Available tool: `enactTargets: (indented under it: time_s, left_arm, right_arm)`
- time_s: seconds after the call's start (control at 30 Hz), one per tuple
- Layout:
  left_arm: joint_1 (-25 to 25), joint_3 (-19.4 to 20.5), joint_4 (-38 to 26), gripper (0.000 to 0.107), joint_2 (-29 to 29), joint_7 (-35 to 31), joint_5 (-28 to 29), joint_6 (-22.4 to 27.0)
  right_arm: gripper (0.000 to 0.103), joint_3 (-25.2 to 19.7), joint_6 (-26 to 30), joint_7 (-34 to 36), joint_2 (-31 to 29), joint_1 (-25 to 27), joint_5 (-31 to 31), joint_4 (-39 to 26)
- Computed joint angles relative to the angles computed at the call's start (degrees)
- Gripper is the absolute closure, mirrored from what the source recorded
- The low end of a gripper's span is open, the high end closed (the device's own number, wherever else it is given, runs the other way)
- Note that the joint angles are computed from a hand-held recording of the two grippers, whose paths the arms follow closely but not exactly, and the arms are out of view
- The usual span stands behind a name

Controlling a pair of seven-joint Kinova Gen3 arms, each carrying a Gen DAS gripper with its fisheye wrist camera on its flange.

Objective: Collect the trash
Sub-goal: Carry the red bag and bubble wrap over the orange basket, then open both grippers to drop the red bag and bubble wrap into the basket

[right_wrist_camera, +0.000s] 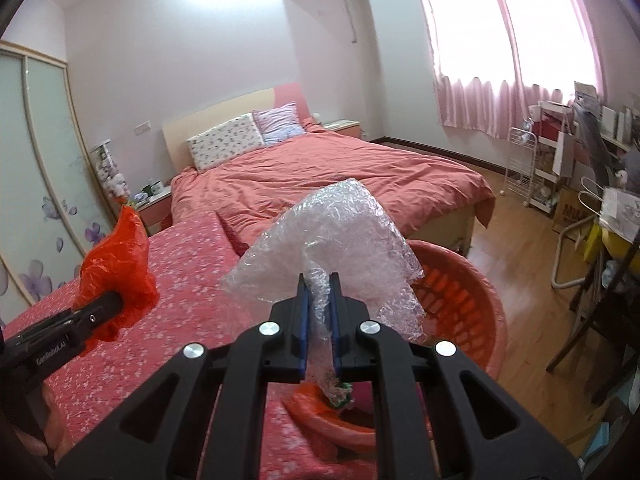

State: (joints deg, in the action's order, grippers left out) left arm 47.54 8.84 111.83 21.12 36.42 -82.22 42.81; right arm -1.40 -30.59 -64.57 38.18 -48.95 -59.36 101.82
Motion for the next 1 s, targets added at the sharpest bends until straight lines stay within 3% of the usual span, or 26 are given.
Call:
enactTargets:
  time_s: [0.43,1.0]
  left_arm:
    - [0.98,-3.44,-9.17,0.066,6.61,-5.94,1.38,-9.41]
    - [5.89,-11.85,-17.54,0.065,12.61,-15.38,10.36,-17.88]
  right_arm:
    - [0.093,0.62,-0.49,-8.32,0.91,3.73,4.95,2.83]
    - [0.09,2.37,1.94,-15.67,2.89,7.14,12.01,1.9]
